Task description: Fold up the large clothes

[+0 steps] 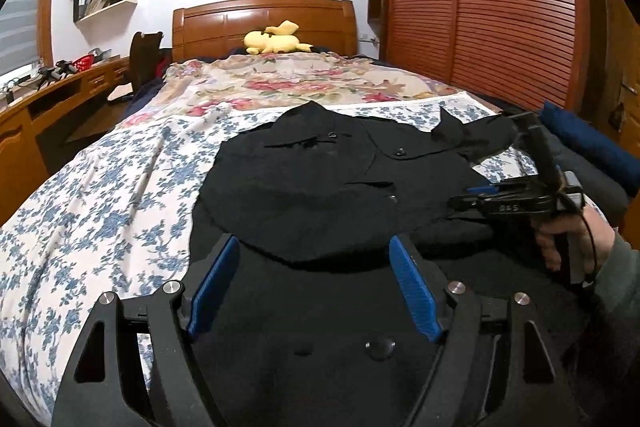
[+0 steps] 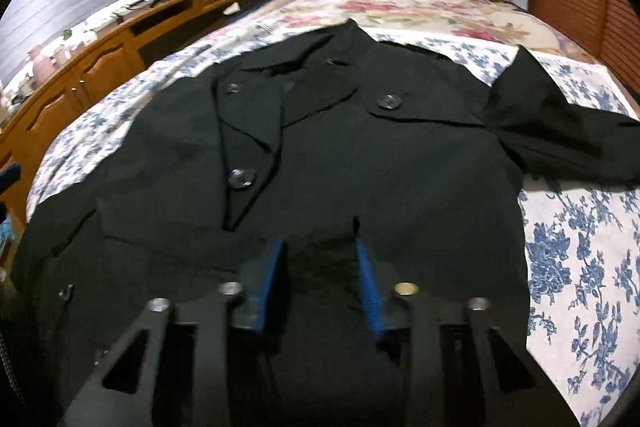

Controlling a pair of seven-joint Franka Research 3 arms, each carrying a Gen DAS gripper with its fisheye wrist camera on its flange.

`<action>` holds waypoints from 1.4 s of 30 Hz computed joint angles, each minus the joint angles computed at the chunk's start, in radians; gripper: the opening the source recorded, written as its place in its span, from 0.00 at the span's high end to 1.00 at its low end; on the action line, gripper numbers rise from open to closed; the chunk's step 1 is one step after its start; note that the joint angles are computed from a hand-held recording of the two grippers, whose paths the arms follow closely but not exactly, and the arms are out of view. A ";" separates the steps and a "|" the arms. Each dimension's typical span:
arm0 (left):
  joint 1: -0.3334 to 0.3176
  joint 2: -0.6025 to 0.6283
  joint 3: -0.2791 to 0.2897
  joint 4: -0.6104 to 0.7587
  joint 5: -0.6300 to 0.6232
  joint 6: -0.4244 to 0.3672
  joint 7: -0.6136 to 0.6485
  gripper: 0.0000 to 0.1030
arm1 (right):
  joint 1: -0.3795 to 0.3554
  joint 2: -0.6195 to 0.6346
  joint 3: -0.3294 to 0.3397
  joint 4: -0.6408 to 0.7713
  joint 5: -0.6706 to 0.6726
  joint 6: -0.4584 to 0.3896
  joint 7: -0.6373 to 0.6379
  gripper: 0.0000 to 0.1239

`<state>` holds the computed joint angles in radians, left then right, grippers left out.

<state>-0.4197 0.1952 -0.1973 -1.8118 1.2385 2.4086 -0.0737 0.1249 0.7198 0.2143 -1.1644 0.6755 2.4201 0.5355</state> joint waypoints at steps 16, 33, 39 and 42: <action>0.018 -0.034 -0.011 -0.031 0.022 0.000 -0.050 0.24 | -0.245 -0.322 0.217 -0.404 0.819 0.296 -0.867 0.94; 0.010 -0.043 -0.021 -0.007 0.020 -0.001 -0.043 0.24 | -0.091 -0.460 -0.067 -0.605 0.555 0.093 -0.686 0.95; 0.010 -0.035 -0.023 0.023 -0.041 0.001 0.043 0.24 | -0.066 -0.486 -0.112 -0.626 0.525 0.050 -0.673 0.96; 0.004 -0.022 -0.021 0.046 -0.059 -0.016 0.076 0.24 | -0.043 -0.495 -0.129 -0.645 0.468 0.101 -0.619 0.98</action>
<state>-0.4160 0.1736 -0.2185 -1.7655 1.1791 2.3927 0.0018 0.0823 0.2252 0.0856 -1.8094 1.1435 2.5215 -0.0839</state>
